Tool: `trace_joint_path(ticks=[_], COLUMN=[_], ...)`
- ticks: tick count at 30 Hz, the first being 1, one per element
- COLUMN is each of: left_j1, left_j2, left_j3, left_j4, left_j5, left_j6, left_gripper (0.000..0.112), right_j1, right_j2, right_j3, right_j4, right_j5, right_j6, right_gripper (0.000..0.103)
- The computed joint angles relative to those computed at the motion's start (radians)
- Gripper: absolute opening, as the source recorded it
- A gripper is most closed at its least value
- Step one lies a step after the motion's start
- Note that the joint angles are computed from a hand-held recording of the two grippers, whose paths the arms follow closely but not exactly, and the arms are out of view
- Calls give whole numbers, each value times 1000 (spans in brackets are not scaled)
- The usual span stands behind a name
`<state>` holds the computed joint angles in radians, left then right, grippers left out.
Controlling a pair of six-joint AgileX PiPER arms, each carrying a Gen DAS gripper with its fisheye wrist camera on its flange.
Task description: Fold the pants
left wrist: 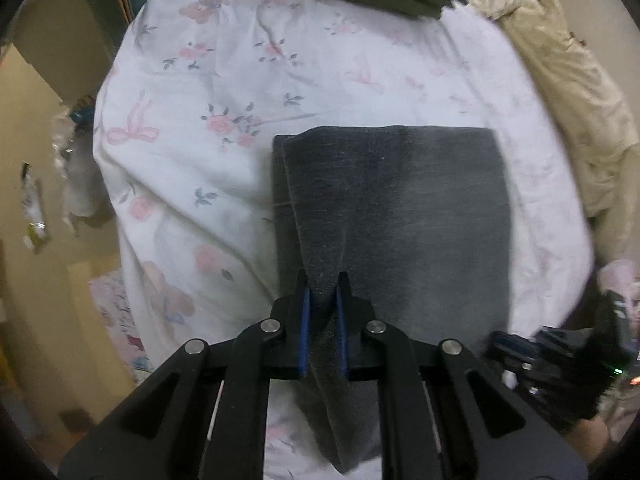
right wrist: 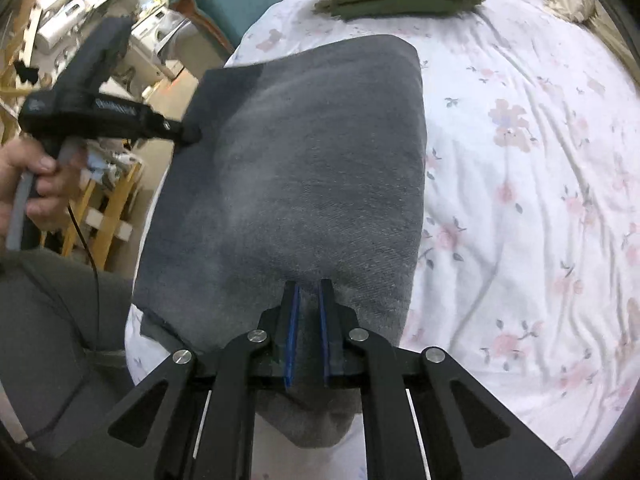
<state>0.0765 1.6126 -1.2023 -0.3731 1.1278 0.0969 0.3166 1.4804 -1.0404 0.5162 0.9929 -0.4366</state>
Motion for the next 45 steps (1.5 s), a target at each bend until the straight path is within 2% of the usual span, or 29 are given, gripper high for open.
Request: trace_joint_path(ticks=[1,3,5,6,7,10,12,16,19,20,22,25,27,28,29,31,33,35,41,45], left_j1=[16,13,-29,-50,-61,-87,-134,-186,-261,-303,-369,-400,-425,-434,-440,-454,-471,-480,-467,-478], left_j2=[-6,2,27,39,50,92,121,153,101,68,18,-35,-32,-23,-5,28,106,134,151,149], left_j3=[-11,-23,-21,-21,-22,-32,-41,-66,-79,-76,-61,-41,-41,-47,-56,-49,-65,-55,-81,-74], left_j4=[-20,-12,64,105,130,181,254,360,519,588,665,544,472,445,416,381,409,437,412,424], left_j5=[21,31,25,21,16,13,5,-1,-9,-24,-62,-163,-180,-179,-170,-148,-108,-116,-89,-102], left_j6=[27,27,-6,-16,-25,-64,-104,-235,-382,-423,-462,-325,-255,-237,-226,-223,-240,-244,-236,-246], left_gripper=[8,8,8,8,8,9,9,25,36,38,43,44,44,44,44,44,45,48,49,50], right_j1=[-10,-9,-24,-40,-18,37,94,172,174,141,54,-36,-122,-198,-252,-350,-435,-463,-321,-269], right_j2=[-8,-22,-39,-72,-79,-28,-10,29,3,-15,-50,-132,-166,-172,-165,-134,-89,-21,72,40], right_j3=[1,-2,2,14,20,40,83,109,92,86,89,96,108,130,145,186,271,334,429,485], right_j4=[15,61,101,91,52,36,14,-13,-37,7,111,114,117,158,187,244,361,458,635,705], right_j5=[20,26,22,34,9,-8,-67,-171,-142,-102,-24,3,15,36,58,94,122,148,46,-13], right_j6=[-25,-55,-66,-62,-30,6,49,99,133,93,5,3,13,2,-7,1,-28,-78,-193,-251], right_gripper=[16,16,16,16,16,16,16,13,13,16,16,16,16,23,52,85,85,85,85,82])
